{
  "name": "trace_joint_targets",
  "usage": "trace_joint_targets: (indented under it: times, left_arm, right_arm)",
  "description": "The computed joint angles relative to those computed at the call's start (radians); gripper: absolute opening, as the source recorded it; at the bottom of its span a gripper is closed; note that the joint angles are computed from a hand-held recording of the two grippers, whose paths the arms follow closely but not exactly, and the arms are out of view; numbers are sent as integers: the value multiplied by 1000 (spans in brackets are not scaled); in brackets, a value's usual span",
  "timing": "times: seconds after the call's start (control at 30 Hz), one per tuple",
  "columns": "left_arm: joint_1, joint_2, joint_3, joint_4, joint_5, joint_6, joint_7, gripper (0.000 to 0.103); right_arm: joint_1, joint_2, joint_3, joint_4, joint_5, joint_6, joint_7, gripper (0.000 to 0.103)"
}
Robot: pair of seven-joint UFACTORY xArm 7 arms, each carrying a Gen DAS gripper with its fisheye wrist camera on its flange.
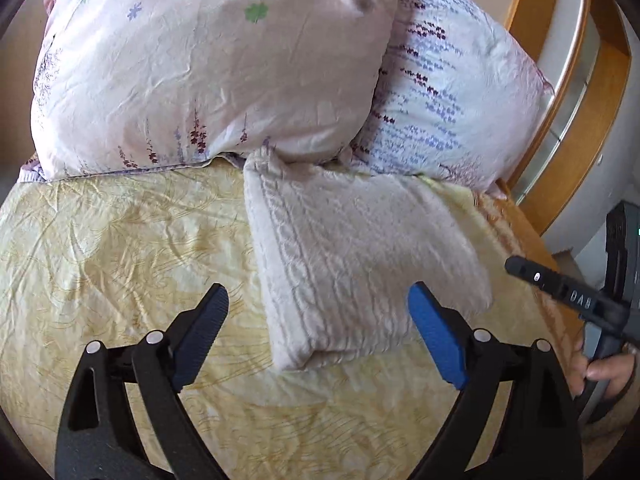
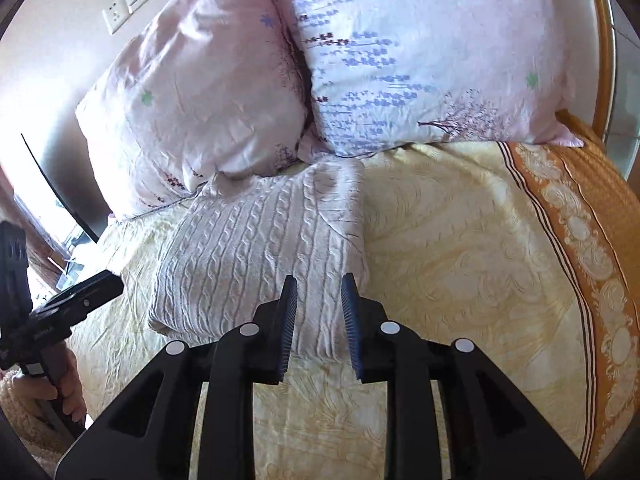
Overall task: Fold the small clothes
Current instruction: 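Open both grippers and pull them back from the folded sweater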
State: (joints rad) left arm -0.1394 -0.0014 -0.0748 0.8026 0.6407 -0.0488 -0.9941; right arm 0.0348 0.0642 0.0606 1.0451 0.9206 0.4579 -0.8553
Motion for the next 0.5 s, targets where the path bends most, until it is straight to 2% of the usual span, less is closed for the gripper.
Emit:
trace_joint_targets:
  times: [0.03,0.07,0.1,0.27,0.37,0.5]
  left_arm:
    - [-9,25,1,32,16,5,-39,91]
    - [-58,52,41,69,74,23,-108,91]
    - [-70,84,39,111,118,58,-149,90]
    - [-167,186,46,215,70,247,-54,86]
    - [-206,212,70,228,78,291,-47,88]
    - [-222,238,76,245,49,321,-7,91]
  right_arm:
    - [8,10,6,6,-18,-5,1,24]
    - [18,23,13,7,-50,-21,5,24]
    - [27,32,18,4,-86,-40,18,24]
    - [48,87,16,-13,-324,-83,221,24]
    - [29,82,41,-46,-330,-121,205,25]
    - [37,76,52,-74,-386,-164,232,26]
